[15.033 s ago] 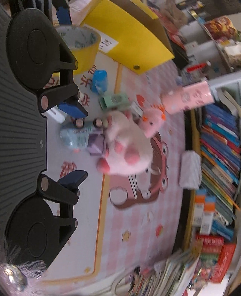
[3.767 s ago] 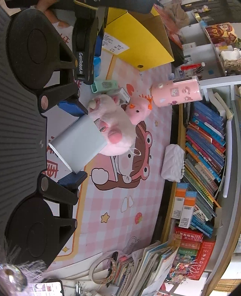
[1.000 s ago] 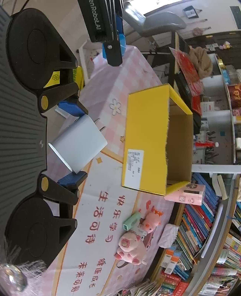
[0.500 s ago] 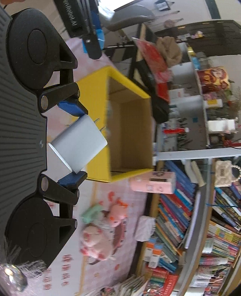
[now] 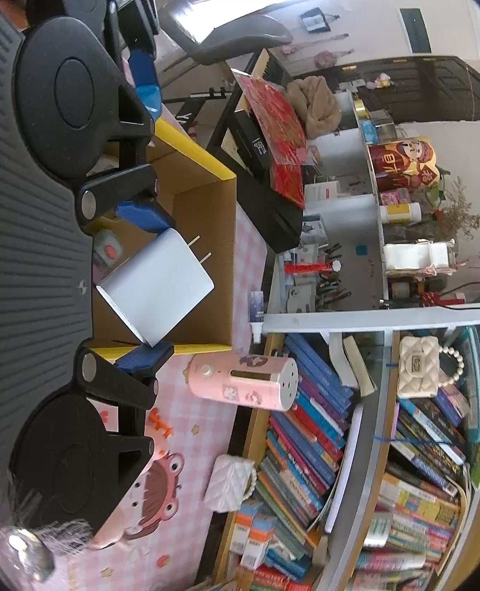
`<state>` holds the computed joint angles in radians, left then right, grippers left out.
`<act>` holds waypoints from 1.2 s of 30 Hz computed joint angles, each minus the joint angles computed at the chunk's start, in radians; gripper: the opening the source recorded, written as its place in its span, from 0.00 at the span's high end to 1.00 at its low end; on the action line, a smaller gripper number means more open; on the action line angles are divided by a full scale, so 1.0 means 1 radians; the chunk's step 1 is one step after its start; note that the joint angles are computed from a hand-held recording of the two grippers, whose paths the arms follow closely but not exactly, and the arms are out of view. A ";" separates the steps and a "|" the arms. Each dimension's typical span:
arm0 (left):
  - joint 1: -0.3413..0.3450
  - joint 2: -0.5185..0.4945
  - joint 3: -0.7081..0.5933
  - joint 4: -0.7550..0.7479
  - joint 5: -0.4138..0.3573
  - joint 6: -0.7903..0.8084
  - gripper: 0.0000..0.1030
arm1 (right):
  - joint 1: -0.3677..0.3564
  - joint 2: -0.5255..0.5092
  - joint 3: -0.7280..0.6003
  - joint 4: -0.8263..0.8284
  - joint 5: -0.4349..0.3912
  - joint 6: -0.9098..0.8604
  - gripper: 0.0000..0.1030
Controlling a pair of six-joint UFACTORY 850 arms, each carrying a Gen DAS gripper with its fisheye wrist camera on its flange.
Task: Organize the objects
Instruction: 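Lower the blue bag and charger into the box and open both tools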
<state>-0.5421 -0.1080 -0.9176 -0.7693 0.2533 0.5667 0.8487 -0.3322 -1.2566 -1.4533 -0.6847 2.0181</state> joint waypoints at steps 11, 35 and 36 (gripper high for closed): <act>-0.014 -0.158 -0.163 -0.683 -0.038 0.697 0.63 | -0.118 -0.097 -0.105 0.039 0.209 -0.186 0.39; -0.027 -0.295 -0.322 -1.541 0.027 1.557 0.62 | -0.245 -0.405 -0.531 1.204 0.226 -1.718 0.39; -0.027 -0.296 -0.323 -1.546 0.030 1.560 0.61 | -0.246 -0.414 -0.544 1.224 0.217 -1.743 0.39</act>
<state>-0.5695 -0.4041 -1.2404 -2.3154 0.2837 2.1270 0.6028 -0.7466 -1.8006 -0.2292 -0.4676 0.2754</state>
